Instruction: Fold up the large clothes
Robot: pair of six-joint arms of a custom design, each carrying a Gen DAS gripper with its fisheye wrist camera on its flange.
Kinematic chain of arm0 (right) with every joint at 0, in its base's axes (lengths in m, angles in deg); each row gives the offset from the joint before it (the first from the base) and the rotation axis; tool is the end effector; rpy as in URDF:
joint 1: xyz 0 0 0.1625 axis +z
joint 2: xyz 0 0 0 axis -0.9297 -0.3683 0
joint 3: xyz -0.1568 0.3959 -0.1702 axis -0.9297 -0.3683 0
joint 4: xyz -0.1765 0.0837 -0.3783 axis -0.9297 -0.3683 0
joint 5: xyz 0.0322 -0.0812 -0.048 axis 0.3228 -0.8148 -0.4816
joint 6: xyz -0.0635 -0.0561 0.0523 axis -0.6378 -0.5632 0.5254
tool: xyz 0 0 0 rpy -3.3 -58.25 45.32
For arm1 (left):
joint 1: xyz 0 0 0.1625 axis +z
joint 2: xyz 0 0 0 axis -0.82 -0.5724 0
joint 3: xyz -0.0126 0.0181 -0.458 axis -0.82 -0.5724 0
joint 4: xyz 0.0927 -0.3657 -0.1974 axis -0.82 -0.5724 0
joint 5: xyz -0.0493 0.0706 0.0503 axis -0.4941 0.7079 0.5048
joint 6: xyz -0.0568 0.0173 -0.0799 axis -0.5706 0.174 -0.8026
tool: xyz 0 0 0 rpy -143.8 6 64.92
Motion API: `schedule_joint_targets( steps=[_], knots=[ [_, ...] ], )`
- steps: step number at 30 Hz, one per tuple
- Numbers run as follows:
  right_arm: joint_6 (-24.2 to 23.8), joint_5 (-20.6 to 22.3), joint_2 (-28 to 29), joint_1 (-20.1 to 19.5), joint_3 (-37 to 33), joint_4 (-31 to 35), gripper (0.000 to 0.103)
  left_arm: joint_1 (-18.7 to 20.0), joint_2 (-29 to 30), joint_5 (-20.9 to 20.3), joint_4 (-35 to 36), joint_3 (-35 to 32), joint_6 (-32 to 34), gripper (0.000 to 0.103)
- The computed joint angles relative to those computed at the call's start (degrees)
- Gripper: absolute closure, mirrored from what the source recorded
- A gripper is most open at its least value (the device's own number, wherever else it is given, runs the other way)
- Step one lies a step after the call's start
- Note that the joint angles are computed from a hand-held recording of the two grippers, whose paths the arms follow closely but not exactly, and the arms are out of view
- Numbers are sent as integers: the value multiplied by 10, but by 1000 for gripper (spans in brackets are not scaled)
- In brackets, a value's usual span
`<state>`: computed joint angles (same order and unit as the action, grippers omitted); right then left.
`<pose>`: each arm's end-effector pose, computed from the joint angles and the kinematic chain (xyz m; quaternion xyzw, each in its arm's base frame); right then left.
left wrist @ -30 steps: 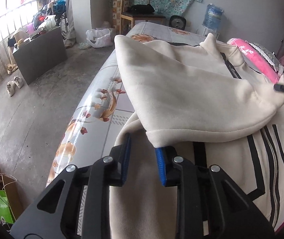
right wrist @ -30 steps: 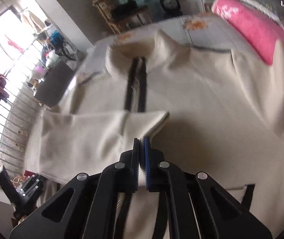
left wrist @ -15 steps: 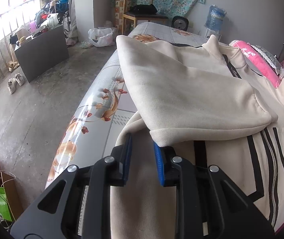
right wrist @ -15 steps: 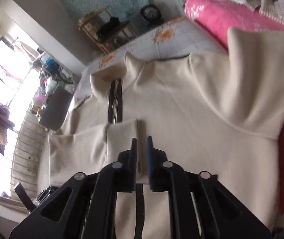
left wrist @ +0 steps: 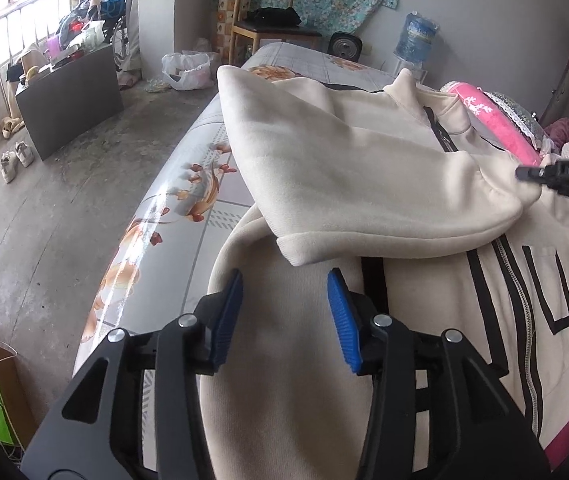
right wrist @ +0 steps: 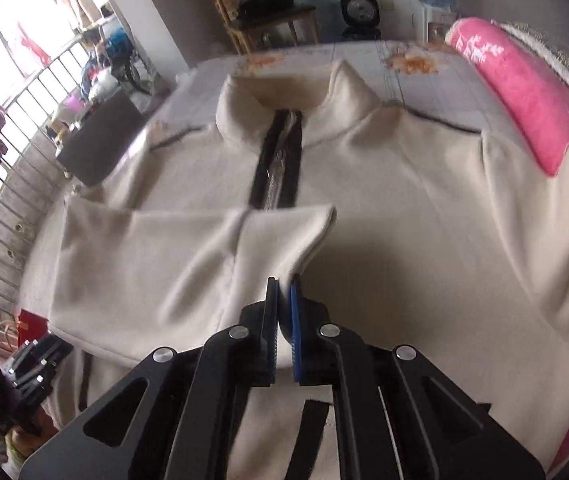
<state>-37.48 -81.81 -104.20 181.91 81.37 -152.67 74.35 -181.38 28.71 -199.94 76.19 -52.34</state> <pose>0.2643 -0.3930 0.2852 0.1501 -0.9367 0.2471 0.1973 -0.2273 -0.3018 0.2317 0.0616 0.8869 -0.3389 0.3079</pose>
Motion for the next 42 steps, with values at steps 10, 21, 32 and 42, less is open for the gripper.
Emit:
schedule_joint_targets(
  steps=[10, 21, 32, 42],
  knots=[
    [20, -25, -90, -17, 18, -68, 98, -2, 8, 0, 34, -12, -16, 61],
    [-2, -19, -77, -49, 30, -76, 98, 21, 27, 6, 49, -35, -33, 61],
    [-31, -84, -52, -108, 13, -8, 87, -5, 5, 24, 68, -39, -20, 62],
    [-107, -89, 12, -106, -3, -58, 97, 2, 0, 43, 70, -74, -1, 62]
  ],
)
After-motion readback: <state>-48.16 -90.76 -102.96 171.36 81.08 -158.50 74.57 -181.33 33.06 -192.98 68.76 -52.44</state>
